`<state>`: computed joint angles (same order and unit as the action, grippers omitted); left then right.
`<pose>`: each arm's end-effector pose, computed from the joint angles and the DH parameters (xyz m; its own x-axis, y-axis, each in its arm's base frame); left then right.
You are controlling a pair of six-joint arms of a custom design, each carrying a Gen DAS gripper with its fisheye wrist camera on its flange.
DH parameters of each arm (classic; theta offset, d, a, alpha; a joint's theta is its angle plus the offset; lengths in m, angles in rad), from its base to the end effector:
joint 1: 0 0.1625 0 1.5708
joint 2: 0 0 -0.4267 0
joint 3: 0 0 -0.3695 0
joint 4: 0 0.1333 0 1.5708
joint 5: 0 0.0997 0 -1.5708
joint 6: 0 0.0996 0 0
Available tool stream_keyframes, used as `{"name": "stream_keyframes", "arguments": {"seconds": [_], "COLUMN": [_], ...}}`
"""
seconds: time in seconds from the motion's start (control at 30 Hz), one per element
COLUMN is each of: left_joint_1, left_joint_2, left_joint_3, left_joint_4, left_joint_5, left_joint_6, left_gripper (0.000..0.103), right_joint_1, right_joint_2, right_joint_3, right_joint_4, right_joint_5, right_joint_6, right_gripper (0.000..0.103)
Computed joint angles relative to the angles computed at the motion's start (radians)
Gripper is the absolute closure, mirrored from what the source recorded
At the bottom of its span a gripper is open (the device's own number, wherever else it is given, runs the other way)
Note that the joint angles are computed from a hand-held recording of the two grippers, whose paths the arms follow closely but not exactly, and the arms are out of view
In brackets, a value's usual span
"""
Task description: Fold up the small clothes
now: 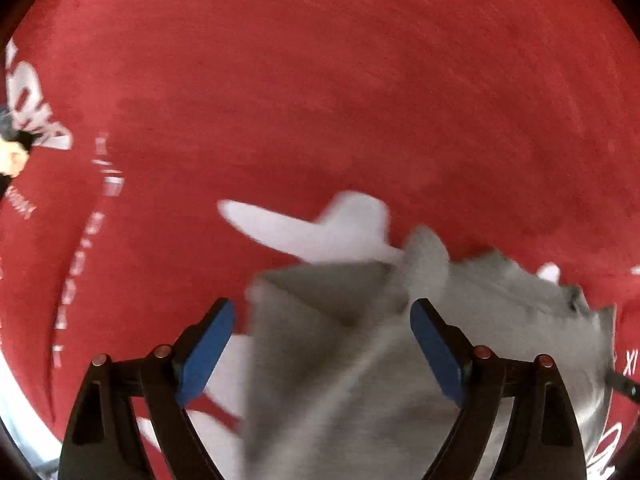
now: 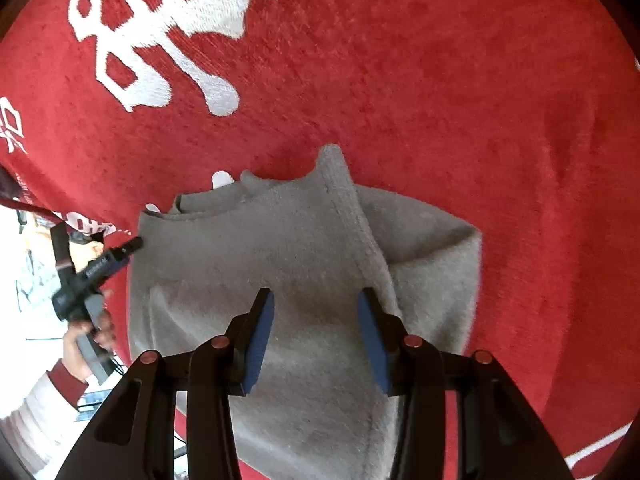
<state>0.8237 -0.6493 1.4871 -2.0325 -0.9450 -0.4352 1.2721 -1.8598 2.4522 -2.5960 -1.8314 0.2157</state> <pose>-0.3012 -0.6072 0.0342 -0.6731 0.3548 -0.6489 0.3840 0.9175 0.1034 0.0099 -0.3335 0.3196 -0.8138 0.5643 0.1387 0.4518 0.7645 -0.4598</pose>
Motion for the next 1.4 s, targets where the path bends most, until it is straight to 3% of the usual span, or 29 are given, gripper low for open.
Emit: {"name": "stream_keyframes", "arguments": {"seconds": [0.13,0.33,0.5,0.7,0.87,0.9,0.97,1.0,1.17,1.27,1.4], "left_joint_1": [0.000,0.006,-0.002,0.020,0.045,0.054,0.075,0.081,0.079,0.119,0.104], "left_joint_2": [-0.068,-0.221,-0.320,-0.366,-0.388,-0.394,-0.383,-0.373,-0.415,-0.441,-0.448], "left_joint_3": [0.011,0.131,0.251,0.326,0.326,0.323,0.303,0.294,0.321,0.351,0.372], "left_joint_4": [0.083,0.169,0.191,0.152,0.144,0.141,0.151,0.159,0.178,0.170,0.143], "left_joint_5": [-0.030,-0.241,-0.326,-0.405,-0.448,-0.464,-0.496,-0.511,-0.460,-0.488,-0.469], "left_joint_6": [0.050,0.065,0.039,0.083,0.157,0.168,0.178,0.179,0.235,0.211,0.206], "left_gripper": [0.013,0.013,0.013,0.030,0.041,0.049,0.078,0.097,0.097,0.097,0.097], "right_joint_1": [0.010,0.026,0.065,0.239,0.415,0.436,0.473,0.480,0.527,0.546,0.572], "right_joint_2": [-0.090,-0.238,-0.313,-0.334,-0.321,-0.303,-0.259,-0.223,-0.143,-0.154,-0.203], "right_joint_3": [0.026,0.089,0.159,0.202,0.250,0.260,0.291,0.303,0.322,0.307,0.262], "right_joint_4": [0.043,0.129,0.184,0.243,0.244,0.226,0.161,0.117,0.031,0.085,0.215], "right_joint_5": [0.003,0.032,0.012,-0.124,-0.182,-0.183,-0.177,-0.173,-0.189,-0.214,-0.287], "right_joint_6": [0.032,0.099,0.172,0.380,0.648,0.682,0.748,0.768,0.844,0.874,0.914], "right_gripper": [0.055,0.055,0.055,0.055,0.055,0.055,0.055,0.055,0.055,0.055,0.055]}}
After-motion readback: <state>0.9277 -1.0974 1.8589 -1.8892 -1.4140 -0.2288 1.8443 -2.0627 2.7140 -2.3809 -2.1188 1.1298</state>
